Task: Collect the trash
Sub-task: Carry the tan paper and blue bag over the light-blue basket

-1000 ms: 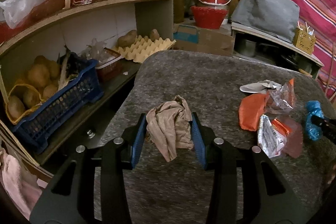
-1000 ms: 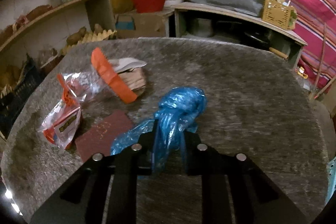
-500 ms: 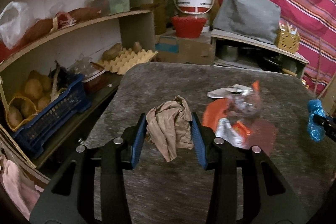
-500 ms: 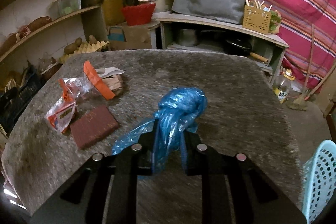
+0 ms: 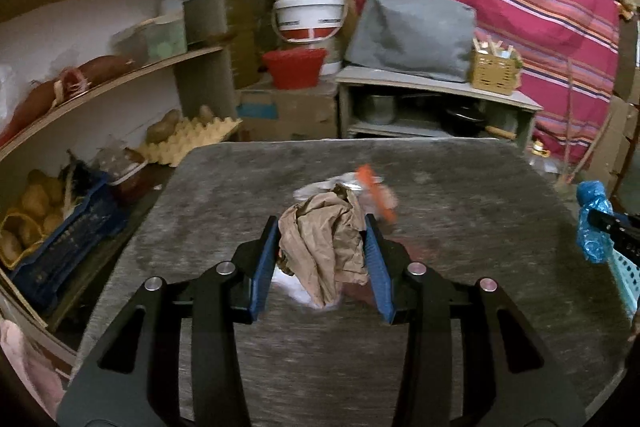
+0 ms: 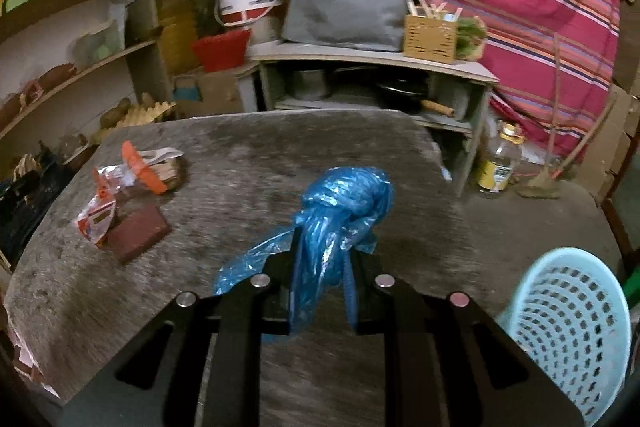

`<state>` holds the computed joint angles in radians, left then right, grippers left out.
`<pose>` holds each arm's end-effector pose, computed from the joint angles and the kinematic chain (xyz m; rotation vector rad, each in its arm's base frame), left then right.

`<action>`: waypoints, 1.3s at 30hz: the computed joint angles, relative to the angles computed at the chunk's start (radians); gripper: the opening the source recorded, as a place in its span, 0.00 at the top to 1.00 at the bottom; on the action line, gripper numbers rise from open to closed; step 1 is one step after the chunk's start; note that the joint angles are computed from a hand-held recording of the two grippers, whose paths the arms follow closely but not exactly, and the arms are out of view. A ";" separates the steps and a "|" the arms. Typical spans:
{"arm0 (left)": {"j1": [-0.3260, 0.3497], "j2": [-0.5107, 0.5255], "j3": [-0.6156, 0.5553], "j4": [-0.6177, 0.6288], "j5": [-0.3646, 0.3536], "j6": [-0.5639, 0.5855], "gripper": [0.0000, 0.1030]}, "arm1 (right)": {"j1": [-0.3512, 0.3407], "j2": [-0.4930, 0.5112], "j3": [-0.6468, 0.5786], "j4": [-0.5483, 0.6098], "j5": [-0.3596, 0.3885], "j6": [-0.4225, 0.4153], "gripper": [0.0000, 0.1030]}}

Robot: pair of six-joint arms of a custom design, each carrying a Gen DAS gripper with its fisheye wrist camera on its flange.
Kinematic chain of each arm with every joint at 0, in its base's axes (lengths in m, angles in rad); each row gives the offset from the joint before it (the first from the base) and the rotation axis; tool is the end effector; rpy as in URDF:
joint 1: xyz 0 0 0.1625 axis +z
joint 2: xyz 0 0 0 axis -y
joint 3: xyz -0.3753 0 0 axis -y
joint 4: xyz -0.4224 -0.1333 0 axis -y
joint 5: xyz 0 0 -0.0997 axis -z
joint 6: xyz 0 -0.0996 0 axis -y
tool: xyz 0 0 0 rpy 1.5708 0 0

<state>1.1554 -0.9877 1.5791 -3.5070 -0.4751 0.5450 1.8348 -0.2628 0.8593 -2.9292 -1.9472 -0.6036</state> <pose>-0.0488 -0.6605 0.3272 0.0516 1.8425 -1.2517 0.3146 -0.7933 0.0245 0.8795 -2.3533 0.9083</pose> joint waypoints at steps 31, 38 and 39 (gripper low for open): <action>-0.113 0.421 -0.296 0.299 -0.229 -0.191 0.61 | -0.217 -0.391 0.394 -0.216 -0.080 0.009 0.82; -0.135 0.538 -0.408 0.371 -0.312 -0.183 0.60 | -0.245 -0.407 0.390 -0.208 -0.079 0.042 0.82; -0.138 0.554 -0.426 0.380 -0.323 -0.180 0.60 | -0.249 -0.409 0.391 -0.205 -0.075 0.048 0.82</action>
<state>1.0179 -0.4342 1.1534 -3.1272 -0.7986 0.3654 1.5861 -0.6717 1.2500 -3.1342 -2.0223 -0.5561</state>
